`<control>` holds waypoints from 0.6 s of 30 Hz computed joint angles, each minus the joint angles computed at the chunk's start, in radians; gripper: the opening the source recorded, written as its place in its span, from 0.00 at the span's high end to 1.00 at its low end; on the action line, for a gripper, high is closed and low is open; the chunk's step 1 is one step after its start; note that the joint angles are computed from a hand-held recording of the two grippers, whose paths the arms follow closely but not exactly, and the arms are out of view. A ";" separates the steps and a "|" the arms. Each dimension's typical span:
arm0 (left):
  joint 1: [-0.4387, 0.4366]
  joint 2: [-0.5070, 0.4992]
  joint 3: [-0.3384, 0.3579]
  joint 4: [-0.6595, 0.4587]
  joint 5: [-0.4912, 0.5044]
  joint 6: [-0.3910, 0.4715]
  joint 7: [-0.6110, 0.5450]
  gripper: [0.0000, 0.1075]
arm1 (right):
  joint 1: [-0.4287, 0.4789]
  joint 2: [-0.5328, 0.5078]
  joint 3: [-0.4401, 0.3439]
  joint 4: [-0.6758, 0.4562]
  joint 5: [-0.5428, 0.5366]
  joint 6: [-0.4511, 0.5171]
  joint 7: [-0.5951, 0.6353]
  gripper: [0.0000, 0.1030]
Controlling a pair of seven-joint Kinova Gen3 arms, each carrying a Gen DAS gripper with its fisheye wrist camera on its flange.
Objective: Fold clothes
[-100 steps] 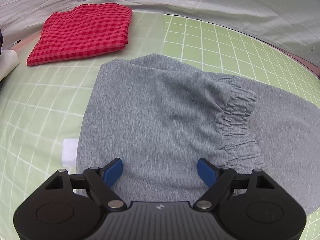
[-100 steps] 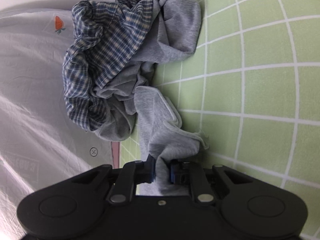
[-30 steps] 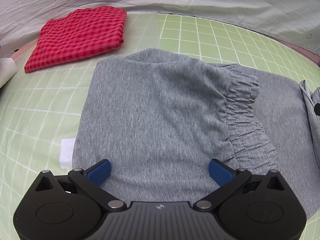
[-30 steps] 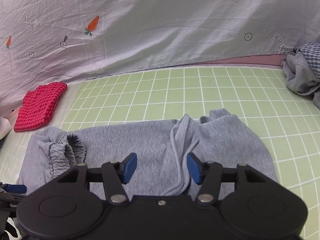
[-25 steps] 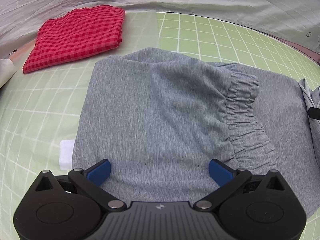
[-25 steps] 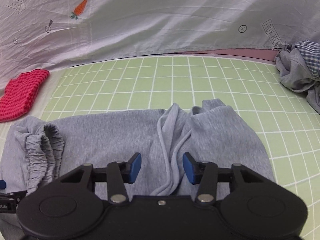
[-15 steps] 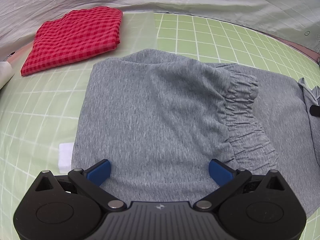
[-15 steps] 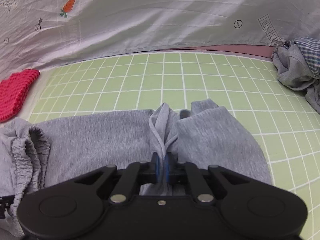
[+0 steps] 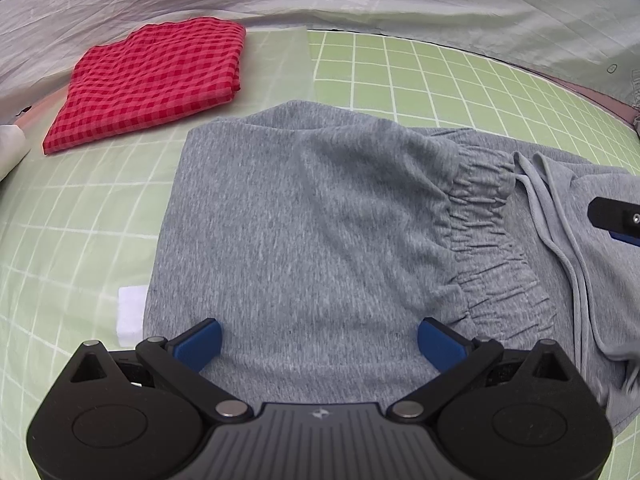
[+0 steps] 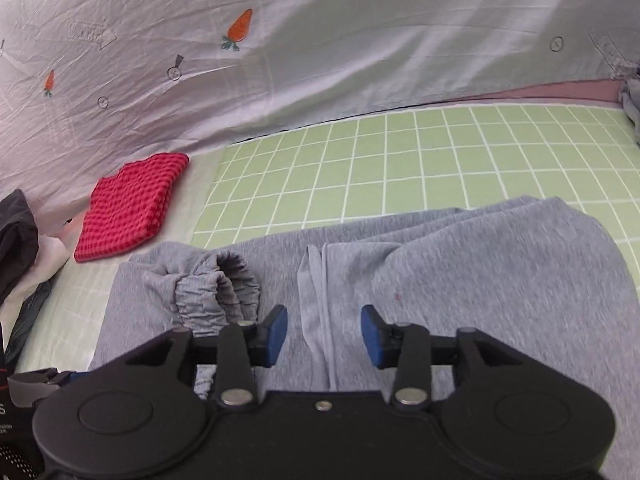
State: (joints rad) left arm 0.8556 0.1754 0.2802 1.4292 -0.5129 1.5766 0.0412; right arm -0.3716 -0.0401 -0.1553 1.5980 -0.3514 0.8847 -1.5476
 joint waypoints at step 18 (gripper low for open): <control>-0.009 -0.001 -0.002 -0.002 0.009 -0.001 -0.007 0.04 | 0.123 -0.044 0.045 0.042 0.383 0.071 -0.265 0.13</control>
